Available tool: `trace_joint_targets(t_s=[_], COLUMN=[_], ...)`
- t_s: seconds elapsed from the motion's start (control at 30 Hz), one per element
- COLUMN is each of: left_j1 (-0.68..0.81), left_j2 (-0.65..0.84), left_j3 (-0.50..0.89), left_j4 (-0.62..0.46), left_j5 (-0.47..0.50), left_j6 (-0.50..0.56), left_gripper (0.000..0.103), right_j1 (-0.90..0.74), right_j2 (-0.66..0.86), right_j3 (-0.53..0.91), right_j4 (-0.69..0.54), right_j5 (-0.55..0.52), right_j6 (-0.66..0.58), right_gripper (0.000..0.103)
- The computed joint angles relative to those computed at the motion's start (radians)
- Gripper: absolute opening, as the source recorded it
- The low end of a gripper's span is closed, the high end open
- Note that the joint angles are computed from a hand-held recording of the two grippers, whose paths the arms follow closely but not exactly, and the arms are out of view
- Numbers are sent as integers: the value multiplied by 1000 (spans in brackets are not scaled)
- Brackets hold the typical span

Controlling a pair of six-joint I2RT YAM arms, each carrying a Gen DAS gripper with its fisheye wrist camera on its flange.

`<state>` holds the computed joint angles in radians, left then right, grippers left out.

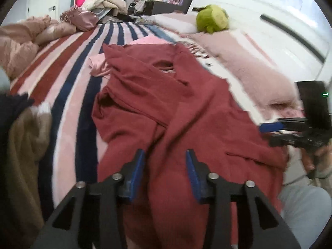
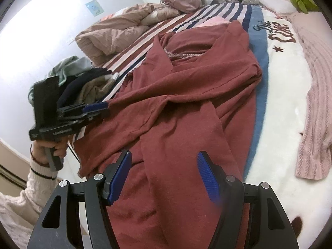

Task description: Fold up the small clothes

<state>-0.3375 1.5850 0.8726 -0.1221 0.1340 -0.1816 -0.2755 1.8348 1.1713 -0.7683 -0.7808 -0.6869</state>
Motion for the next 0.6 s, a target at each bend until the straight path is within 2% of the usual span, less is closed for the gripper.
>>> trace_joint_targets(t_s=[0.03,0.17,0.23,0.33,0.47,0.6], left_j1=[5,-5,-7,-39,-101,-174], left_j2=[-38,-175,-267,-367,-452,-433], left_j3=[-38,-160,-247,-345,-487,-555], left_j4=[3,-12,-2,17,107,219], left_j5=[4,-46,-41,-72,-138,-203], left_j6=[0,-34,-69,-140,-306,-417], left_gripper=[52,56,67,76,78,78], right_j1=[-4,-49,-97,-198,-323,-434], right_j2=[-4,-30,-38,-17,49,67], right_j3=[1,1,1,7,6,-62], right_j4=[-2,-25,-58,-144,-262,-251], right_j5=[8,14,-2,-46,-87,-77], right_j6=[-4,-32,-68,-146,-250,-314], right_gripper=[62,62,62,64,65,66])
